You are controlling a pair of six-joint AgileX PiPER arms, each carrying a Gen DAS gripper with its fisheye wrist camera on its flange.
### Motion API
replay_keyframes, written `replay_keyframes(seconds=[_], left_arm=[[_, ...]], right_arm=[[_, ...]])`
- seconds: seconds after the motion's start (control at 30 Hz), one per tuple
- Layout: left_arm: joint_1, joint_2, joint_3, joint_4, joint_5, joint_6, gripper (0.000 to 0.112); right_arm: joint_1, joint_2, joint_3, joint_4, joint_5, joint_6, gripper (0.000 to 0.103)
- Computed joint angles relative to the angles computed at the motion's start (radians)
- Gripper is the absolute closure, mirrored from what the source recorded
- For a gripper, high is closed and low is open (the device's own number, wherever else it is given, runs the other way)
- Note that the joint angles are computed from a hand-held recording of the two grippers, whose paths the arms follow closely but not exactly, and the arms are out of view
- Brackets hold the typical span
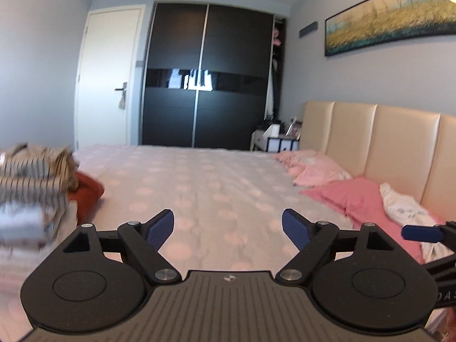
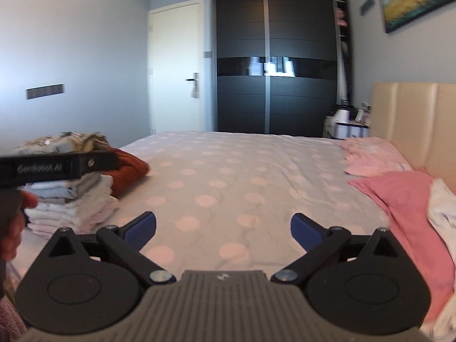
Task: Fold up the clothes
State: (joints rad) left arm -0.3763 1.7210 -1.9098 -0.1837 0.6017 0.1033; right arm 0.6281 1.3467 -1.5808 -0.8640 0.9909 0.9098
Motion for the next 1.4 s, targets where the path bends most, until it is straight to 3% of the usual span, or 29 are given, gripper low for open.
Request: replay_keyframes(seconds=[0.07, 0.2, 0.4, 0.6, 0.8, 0.93, 1.4], left_arm=[[-0.018, -0.076, 0.164, 0.08, -0.076, -0.064, 0.029], [-0.016, -0.131, 0.299, 0.138, -0.119, -0.122, 0.028], [-0.063, -0.074, 0.336, 0.452, -0.201, -0.408, 0.026], [-0.114, -0.012, 0.354, 0.769, -0.233, -0.637, 0.026], [-0.091, 0.086, 0.252, 0.608, -0.156, -0.507, 0.026], [-0.09, 0.099, 0.23, 0.597, -0.115, -0.478, 0.026], [-0.081, 0.083, 0.204, 0.491, -0.039, -0.382, 0.026]], right_arm=[[0.042, -0.025, 0.101, -0.076, 0.024, 0.147, 0.001], [0.088, -0.033, 0.213, -0.136, 0.046, 0.345, 0.001], [0.154, 0.002, 0.33, -0.284, 0.058, 0.577, 0.001], [0.132, 0.097, 0.313, -0.374, 0.061, 0.591, 0.001], [0.044, 0.166, 0.271, -0.3, -0.013, 0.588, 0.001], [0.024, 0.203, 0.251, -0.284, -0.04, 0.578, 0.001], [0.054, 0.214, 0.253, -0.299, -0.012, 0.582, 0.001]])
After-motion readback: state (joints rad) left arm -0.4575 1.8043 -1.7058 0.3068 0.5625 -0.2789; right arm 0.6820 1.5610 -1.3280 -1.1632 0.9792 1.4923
